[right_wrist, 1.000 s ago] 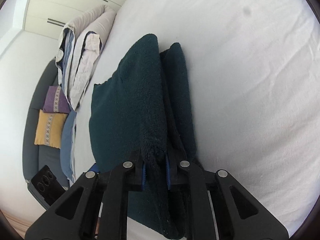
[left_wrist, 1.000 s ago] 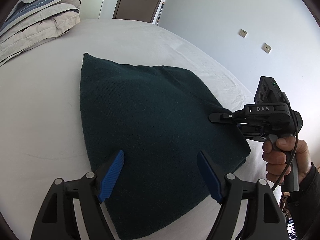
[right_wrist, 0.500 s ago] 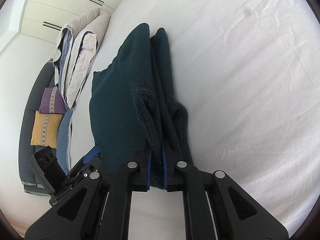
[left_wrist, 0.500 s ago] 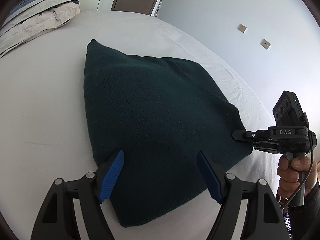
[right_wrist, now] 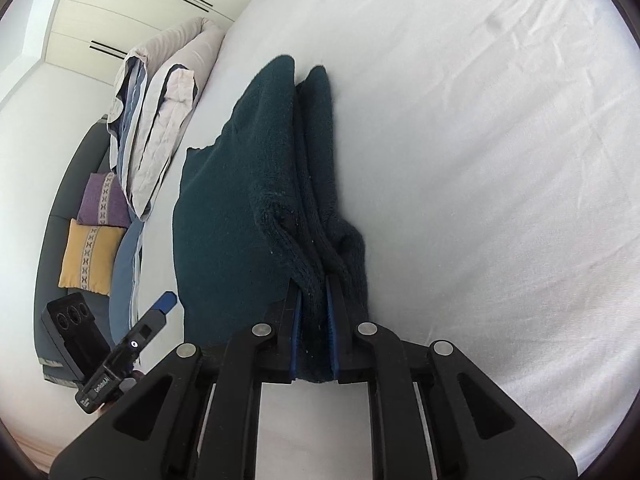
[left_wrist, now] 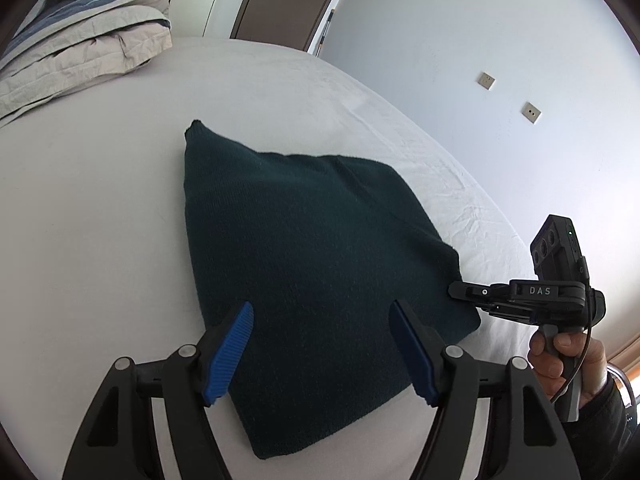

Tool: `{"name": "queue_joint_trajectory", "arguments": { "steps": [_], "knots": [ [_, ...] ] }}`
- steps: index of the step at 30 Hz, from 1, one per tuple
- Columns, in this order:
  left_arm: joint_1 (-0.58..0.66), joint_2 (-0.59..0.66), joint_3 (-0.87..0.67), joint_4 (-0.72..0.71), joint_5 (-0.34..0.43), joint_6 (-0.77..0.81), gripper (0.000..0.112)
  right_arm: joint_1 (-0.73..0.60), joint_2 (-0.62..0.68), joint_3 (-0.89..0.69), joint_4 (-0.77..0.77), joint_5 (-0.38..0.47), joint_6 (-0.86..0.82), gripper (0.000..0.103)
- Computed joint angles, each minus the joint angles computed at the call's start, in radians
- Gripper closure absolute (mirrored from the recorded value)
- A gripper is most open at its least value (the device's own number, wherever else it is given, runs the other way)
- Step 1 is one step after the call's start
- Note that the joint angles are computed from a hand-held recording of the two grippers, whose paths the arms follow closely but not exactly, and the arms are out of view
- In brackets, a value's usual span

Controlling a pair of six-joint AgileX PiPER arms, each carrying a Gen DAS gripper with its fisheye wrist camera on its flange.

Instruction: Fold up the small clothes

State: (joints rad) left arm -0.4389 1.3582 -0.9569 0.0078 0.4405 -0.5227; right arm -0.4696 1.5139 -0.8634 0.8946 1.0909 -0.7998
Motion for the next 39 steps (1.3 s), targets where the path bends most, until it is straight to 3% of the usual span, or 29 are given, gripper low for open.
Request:
{"name": "queue_joint_trajectory", "arguments": {
  "steps": [4, 9, 11, 14, 17, 19, 21, 24, 27, 30, 31, 35, 37, 39],
  "knots": [
    [0.048, 0.060, -0.073, -0.021, 0.009, 0.051, 0.041, 0.043, -0.023, -0.079, -0.103, -0.030, 0.145, 0.086],
    [0.105, 0.187, -0.198, -0.080, 0.011, 0.130, 0.052, 0.211, -0.126, -0.157, -0.309, -0.213, 0.403, 0.084],
    [0.108, 0.253, -0.268, -0.028, 0.036, 0.098, 0.065, 0.208, -0.091, -0.223, -0.189, -0.159, 0.345, 0.084],
    [0.105, 0.334, -0.361, 0.077, 0.078, 0.030, 0.071, 0.231, 0.022, -0.311, 0.027, -0.056, 0.219, 0.084],
    [0.127, 0.411, -0.430, 0.020, 0.126, 0.083, 0.071, 0.318, 0.155, -0.429, 0.055, -0.068, 0.258, 0.084],
    [0.134, 0.434, -0.433, 0.000, 0.115, 0.118, 0.070, 0.340, 0.268, -0.504, 0.090, -0.063, 0.299, 0.084],
    [0.154, 0.445, -0.428, -0.066, 0.099, 0.166, 0.069, 0.375, 0.362, -0.573, 0.014, -0.109, 0.387, 0.084],
    [0.180, 0.458, -0.425, -0.152, 0.089, 0.241, 0.069, 0.353, 0.444, -0.595, 0.062, -0.158, 0.354, 0.102],
    [0.168, 0.485, -0.459, -0.101, 0.109, 0.201, 0.069, 0.324, 0.493, -0.615, 0.131, -0.151, 0.335, 0.103],
    [0.155, 0.489, -0.464, -0.049, 0.111, 0.157, 0.068, 0.349, 0.448, -0.604, 0.056, -0.209, 0.370, 0.103],
    [0.156, 0.485, -0.455, -0.055, 0.101, 0.162, 0.068, 0.353, 0.404, -0.565, 0.051, -0.230, 0.354, 0.098],
    [0.157, 0.482, -0.444, -0.046, 0.090, 0.164, 0.068, 0.323, 0.222, -0.383, 0.142, -0.178, 0.212, 0.097],
    [0.156, 0.481, -0.443, -0.037, 0.090, 0.158, 0.068, 0.319, 0.146, -0.296, 0.133, -0.162, 0.161, 0.097],
    [0.153, 0.479, -0.438, -0.027, 0.086, 0.152, 0.068, 0.342, 0.118, -0.240, 0.052, -0.201, 0.165, 0.097]
  ]
}}
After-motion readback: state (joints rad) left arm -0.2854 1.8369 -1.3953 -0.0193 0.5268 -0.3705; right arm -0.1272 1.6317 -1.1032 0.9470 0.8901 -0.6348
